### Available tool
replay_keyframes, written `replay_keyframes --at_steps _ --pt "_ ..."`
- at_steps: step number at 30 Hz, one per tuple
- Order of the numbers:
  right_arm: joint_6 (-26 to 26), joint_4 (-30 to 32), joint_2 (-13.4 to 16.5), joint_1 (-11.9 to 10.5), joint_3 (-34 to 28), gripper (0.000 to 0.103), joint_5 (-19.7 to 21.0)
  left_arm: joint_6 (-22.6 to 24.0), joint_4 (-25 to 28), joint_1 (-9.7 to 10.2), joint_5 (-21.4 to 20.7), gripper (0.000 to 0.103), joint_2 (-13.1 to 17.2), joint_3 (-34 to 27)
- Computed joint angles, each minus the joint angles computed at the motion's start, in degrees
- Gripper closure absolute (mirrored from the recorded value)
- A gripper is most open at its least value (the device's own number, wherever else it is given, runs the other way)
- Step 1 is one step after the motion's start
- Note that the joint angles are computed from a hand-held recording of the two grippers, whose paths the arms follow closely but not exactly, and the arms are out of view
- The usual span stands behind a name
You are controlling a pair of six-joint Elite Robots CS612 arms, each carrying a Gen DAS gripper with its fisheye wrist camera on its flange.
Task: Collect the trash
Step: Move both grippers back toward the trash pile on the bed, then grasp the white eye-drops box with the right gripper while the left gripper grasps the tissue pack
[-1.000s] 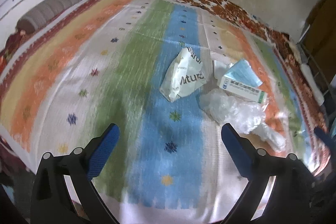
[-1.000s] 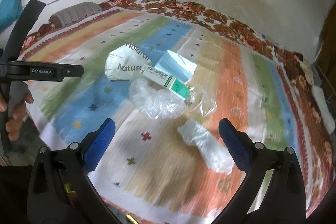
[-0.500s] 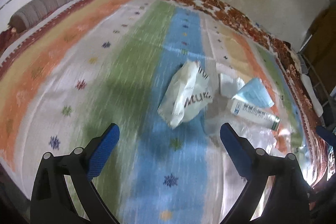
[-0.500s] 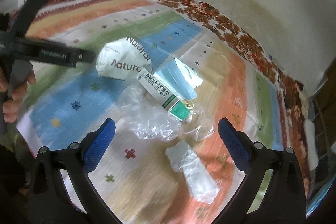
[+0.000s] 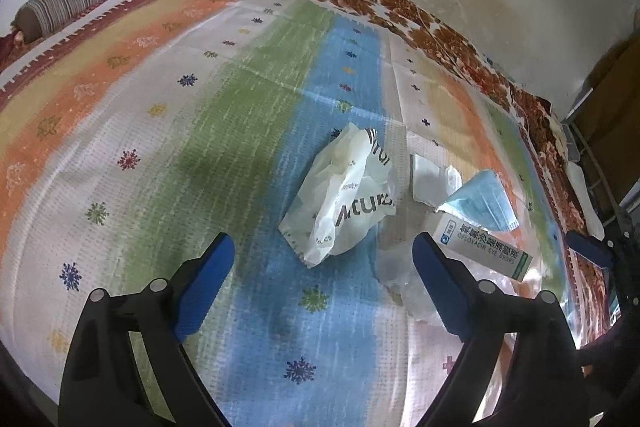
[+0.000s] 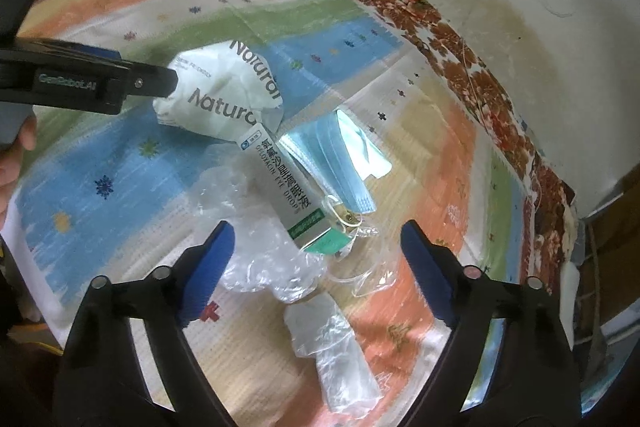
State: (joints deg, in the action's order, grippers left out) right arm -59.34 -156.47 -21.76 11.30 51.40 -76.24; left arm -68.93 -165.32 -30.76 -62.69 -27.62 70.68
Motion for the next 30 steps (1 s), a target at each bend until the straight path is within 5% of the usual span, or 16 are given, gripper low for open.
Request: replay_keyframes --at_steps 13,19,25,27,30 --pt "-6.06 5.3 3.02 2.07 -5.99 0.035 -5.96 0.97 1.31 0.53 0.4 0.018 1.76 -2.33" --pt "-4.08 11.27 4.33 2.36 -9.47 0.053 -7.31 2.41 0.73 1.25 -1.07 0.025 2.23 -2.72" --pt "-2.46 13.09 5.44 2.32 -11.19 0.069 -8.23 4.78 1.28 1.5 -2.13 0.048 3.9 -5.05" --pt "-1.96 12.41 5.38 2.2 -10.82 0.071 -7.86 6.03 0.98 1.66 -4.05 0.075 4.56 -6.0" --pt "-1.59 11.38 4.87 1.91 -9.73 0.073 -6.56 7.74 1.81 1.19 -3.14 0.09 4.77 -6.4"
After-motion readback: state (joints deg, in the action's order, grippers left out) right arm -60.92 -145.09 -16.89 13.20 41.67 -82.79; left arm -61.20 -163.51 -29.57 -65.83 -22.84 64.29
